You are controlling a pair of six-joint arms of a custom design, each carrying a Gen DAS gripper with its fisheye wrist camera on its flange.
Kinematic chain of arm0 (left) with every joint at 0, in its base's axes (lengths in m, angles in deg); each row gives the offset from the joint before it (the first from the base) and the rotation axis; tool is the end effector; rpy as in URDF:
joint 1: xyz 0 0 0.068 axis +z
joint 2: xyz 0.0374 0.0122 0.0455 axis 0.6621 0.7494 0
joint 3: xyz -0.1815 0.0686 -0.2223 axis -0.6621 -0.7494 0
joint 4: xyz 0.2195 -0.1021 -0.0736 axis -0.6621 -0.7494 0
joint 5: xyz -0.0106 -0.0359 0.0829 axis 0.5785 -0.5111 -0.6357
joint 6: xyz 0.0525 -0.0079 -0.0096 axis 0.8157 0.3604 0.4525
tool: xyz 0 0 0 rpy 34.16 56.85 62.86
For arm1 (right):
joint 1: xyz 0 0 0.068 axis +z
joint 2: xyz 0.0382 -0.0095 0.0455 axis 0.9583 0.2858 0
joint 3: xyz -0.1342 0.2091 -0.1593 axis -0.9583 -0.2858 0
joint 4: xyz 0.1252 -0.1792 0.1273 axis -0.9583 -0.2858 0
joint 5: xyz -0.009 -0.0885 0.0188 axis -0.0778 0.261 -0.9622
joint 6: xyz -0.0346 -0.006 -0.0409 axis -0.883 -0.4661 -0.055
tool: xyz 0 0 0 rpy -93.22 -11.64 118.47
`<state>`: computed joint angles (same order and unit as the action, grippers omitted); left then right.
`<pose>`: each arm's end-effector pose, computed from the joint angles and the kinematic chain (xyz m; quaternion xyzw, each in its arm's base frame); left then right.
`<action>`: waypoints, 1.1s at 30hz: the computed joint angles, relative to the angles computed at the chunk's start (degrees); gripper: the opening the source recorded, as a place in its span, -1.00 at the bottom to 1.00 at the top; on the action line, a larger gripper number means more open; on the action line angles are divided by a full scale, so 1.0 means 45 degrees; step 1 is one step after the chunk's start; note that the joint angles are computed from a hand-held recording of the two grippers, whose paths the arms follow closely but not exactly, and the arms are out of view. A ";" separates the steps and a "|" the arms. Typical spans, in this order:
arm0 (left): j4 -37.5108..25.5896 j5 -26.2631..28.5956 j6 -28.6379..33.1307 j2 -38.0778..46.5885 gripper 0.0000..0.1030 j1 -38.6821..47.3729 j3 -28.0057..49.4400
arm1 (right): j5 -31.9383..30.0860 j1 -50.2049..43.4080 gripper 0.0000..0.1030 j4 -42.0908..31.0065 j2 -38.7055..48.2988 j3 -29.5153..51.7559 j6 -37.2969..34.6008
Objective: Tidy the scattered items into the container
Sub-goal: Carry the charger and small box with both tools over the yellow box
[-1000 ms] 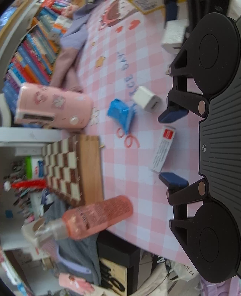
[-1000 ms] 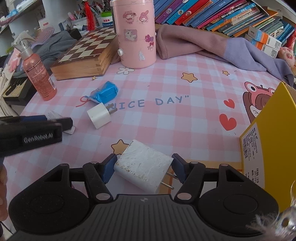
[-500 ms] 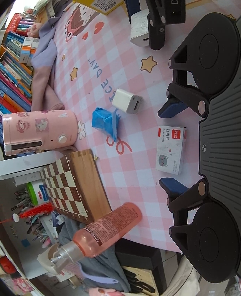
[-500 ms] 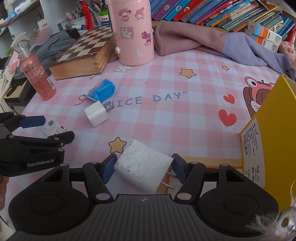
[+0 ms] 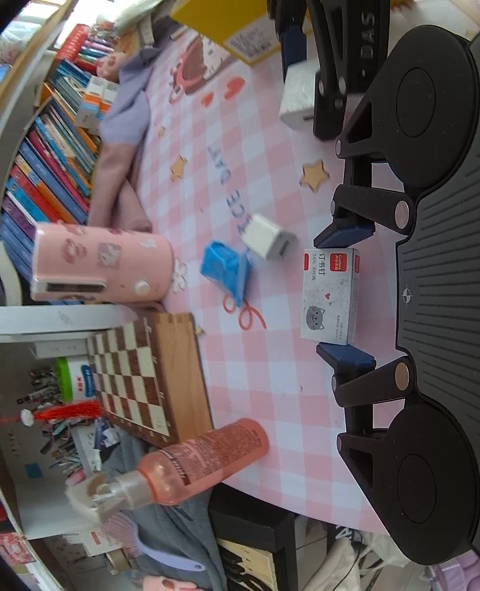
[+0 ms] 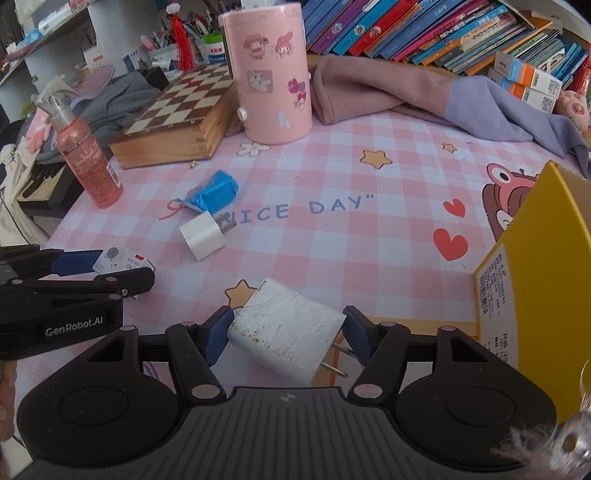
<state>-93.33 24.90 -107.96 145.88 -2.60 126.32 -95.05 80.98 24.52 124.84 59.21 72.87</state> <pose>0.2193 -0.1880 0.1591 -0.0539 0.9401 0.0175 0.3363 0.2824 0.0478 0.1734 -0.2125 0.9253 0.1250 0.2882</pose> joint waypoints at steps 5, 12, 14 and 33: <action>-0.0645 -0.0612 -0.0584 -0.0468 0.04 -0.0808 0.0169 | -0.0162 -0.0246 0.22 0.0020 -0.0838 -0.0463 -0.0046; -0.2009 -0.1886 -0.1881 -0.1356 0.04 -0.2321 0.0289 | -0.0567 -0.0745 0.22 -0.0105 -0.2353 -0.1300 -0.0346; -0.2546 -0.2274 -0.2516 -0.1711 0.04 -0.2792 0.0359 | -0.0805 -0.0971 0.22 -0.0212 -0.2899 -0.1540 -0.0572; -0.6212 -0.4400 -0.7793 -0.3456 0.04 -0.7097 0.1181 | -0.4073 -0.5072 0.21 -0.4766 -0.7853 -0.2277 -0.4137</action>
<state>-121.29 5.10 -143.03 130.32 -34.54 131.63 -113.38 58.16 3.08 89.50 48.97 54.25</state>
